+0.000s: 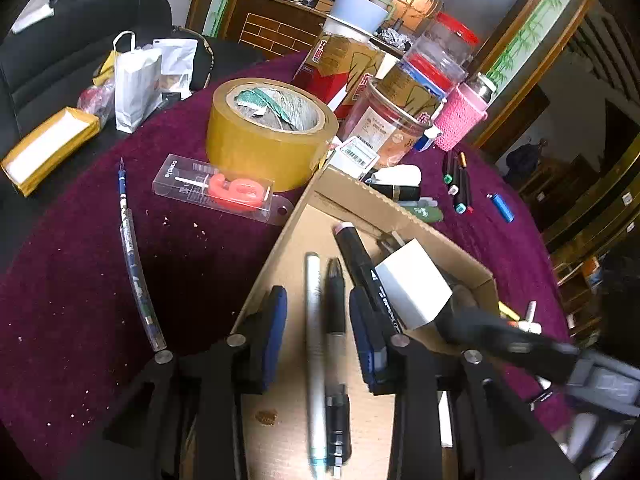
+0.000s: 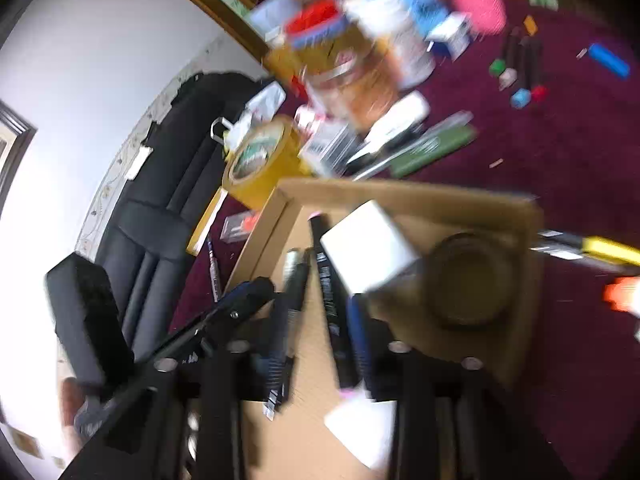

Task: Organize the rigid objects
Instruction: 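Lower both pens into the tray and open the left and right grippers, then withdraw both grippers from the tray back over the table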

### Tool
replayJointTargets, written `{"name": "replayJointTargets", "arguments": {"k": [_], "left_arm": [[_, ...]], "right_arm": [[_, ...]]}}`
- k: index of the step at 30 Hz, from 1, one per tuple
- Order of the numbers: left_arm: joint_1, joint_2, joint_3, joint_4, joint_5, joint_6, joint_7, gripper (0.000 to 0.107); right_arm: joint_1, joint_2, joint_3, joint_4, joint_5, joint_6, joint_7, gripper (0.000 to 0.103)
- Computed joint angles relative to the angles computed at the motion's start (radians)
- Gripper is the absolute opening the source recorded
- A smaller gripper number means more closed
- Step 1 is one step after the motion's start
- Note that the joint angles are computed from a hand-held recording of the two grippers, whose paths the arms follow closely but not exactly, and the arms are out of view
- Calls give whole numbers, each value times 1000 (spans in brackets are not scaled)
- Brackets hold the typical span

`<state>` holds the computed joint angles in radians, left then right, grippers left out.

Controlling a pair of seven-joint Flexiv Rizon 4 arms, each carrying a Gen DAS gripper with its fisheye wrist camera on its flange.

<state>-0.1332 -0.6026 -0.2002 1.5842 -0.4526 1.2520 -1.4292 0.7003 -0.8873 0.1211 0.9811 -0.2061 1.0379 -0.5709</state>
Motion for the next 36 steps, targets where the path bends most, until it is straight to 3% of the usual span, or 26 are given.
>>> {"name": "replayJointTargets", "arguments": {"k": [2, 8, 11, 13, 17, 19, 23, 28, 32, 34, 36], "left_arm": [[-30, 2, 43, -12, 38, -18, -35, 35], [-32, 20, 50, 10, 62, -21, -76, 42], [24, 26, -38, 43, 1, 14, -4, 59], [99, 29, -157, 84, -108, 56, 115, 74], [152, 62, -257, 151, -257, 135, 236, 76], [146, 95, -263, 185, -299, 170, 251, 77], [75, 169, -186, 227, -295, 133, 207, 79], [34, 216, -211, 271, -403, 43, 296, 79], [-14, 191, -174, 249, -433, -79, 264, 79], [-68, 168, -102, 220, -350, -120, 160, 79], [-65, 130, -116, 191, -392, -150, 156, 79]], "right_arm": [[12, 73, -46, 132, -22, 72, 48, 57], [54, 256, -152, 471, -163, 218, 209, 57], [90, 334, -218, 608, -266, 267, 311, 56], [119, 386, -273, 692, -349, 290, 391, 56], [188, 488, -398, 825, -585, 249, 573, 57], [220, 541, -446, 883, -731, 182, 670, 61], [208, 597, -452, 952, -901, 104, 789, 71], [170, 629, -429, 1006, -1056, 13, 922, 70], [121, 642, -392, 1026, -1105, 2, 993, 70], [114, 653, -373, 1025, -1156, -61, 1019, 71], [86, 650, -353, 1024, -1175, -46, 1028, 72]]}}
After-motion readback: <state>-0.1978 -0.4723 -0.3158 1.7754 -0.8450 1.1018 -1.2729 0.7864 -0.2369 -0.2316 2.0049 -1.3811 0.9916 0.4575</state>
